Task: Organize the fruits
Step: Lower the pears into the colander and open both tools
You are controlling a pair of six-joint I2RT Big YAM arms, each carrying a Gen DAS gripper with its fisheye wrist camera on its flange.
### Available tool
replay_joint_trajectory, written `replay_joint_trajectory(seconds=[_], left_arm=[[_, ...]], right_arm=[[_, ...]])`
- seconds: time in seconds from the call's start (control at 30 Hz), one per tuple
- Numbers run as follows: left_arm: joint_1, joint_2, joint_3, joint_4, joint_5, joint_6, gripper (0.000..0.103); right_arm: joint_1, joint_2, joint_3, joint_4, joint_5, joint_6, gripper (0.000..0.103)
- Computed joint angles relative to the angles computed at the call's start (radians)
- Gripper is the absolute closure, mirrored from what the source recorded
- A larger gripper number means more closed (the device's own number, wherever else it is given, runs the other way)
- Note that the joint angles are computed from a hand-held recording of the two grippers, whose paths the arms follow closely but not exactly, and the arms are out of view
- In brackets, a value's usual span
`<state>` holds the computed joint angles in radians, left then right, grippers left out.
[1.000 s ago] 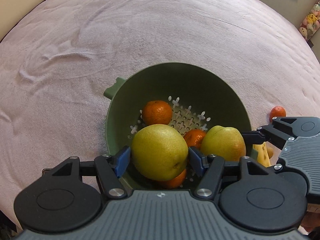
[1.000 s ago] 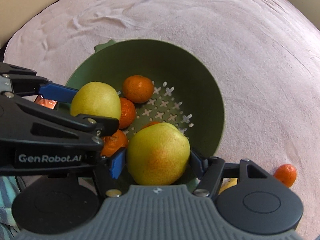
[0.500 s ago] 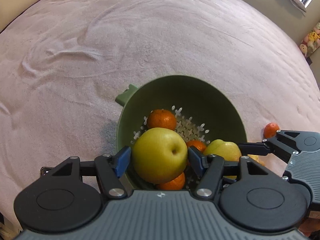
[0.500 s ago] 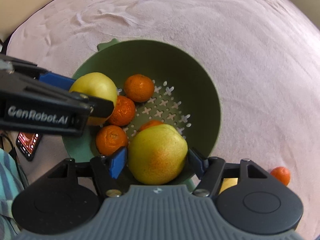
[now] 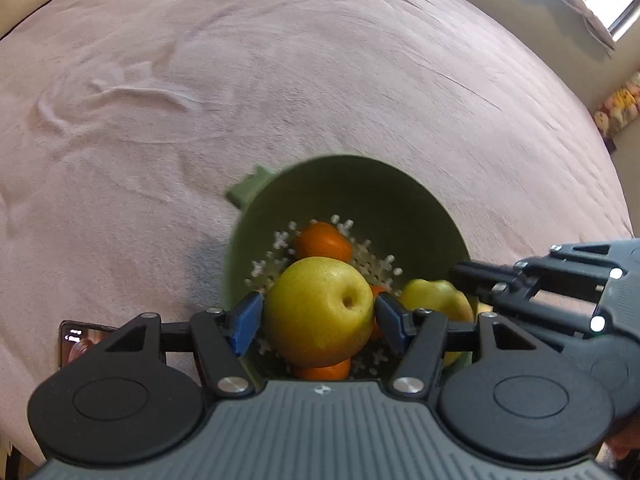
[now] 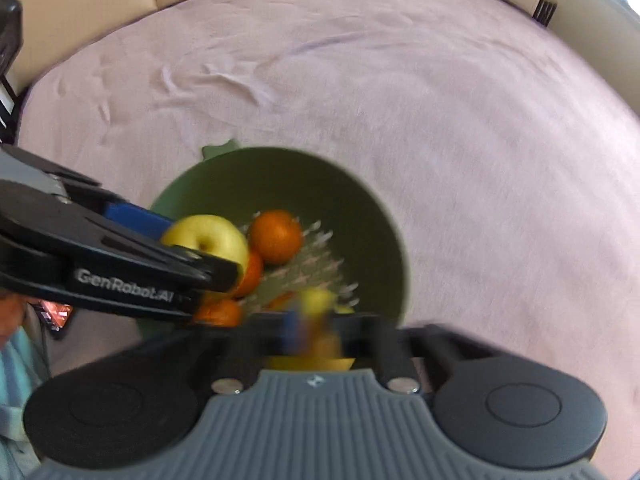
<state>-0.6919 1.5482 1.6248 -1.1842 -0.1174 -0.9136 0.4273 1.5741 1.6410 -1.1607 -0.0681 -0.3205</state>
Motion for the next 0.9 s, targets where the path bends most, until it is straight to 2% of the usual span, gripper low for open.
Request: replay_joint_trajectory(seconds=[0.13,0.23,0.27,0.3,0.37,0.4,0.47,0.57,0.67,0.73,0.8,0.9], left_arm=[[0.004,-0.012,-0.013,0.005,0.002,-0.009,0.033],[0.009,-0.02,-0.023,0.028,0.021,-0.015,0.037],[0.007,-0.023,-0.024,0.036,0.015,-0.013,0.049],[0.008,-0.03,-0.029,0.054,0.022,-0.005,0.054],[0.013,-0.046,-0.044,0.093,0.05,-0.005,0.055],[0.013,-0.048,-0.047,0.101,0.053,-0.004,0.055],[0.01,-0.041,-0.04,0.088,0.051,0.004,0.055],[0.009,-0.035,-0.041,0.081,0.07,0.002,0.057],[-0.001,-0.029,-0.035,0.075,0.072,0.0,0.057],[-0.007,-0.023,-0.031,0.071,0.073,-0.005,0.057],[-0.012,-0.012,-0.023,0.06,0.084,-0.01,0.057],[-0.02,0.006,-0.012,0.04,0.094,-0.011,0.057]], right_arm=[[-0.013,0.022,0.03,-0.038,-0.034,0.021,0.103],[-0.014,0.02,0.02,-0.053,-0.042,0.027,0.102],[-0.017,0.019,0.019,-0.059,-0.046,0.031,0.1],[-0.021,0.019,0.021,-0.069,-0.055,0.035,0.1],[-0.032,0.029,0.041,-0.096,-0.107,0.066,0.097],[-0.04,0.035,0.049,-0.112,-0.145,0.079,0.08],[-0.043,0.039,0.054,-0.136,-0.183,0.083,0.064],[-0.027,0.019,0.031,-0.119,-0.139,0.074,0.066],[-0.028,0.001,0.007,-0.099,-0.138,0.109,0.065],[-0.029,-0.008,-0.005,-0.102,-0.131,0.105,0.062],[-0.026,-0.022,-0.022,-0.103,-0.122,0.082,0.05],[-0.011,-0.044,-0.058,-0.086,-0.07,0.019,0.046]])
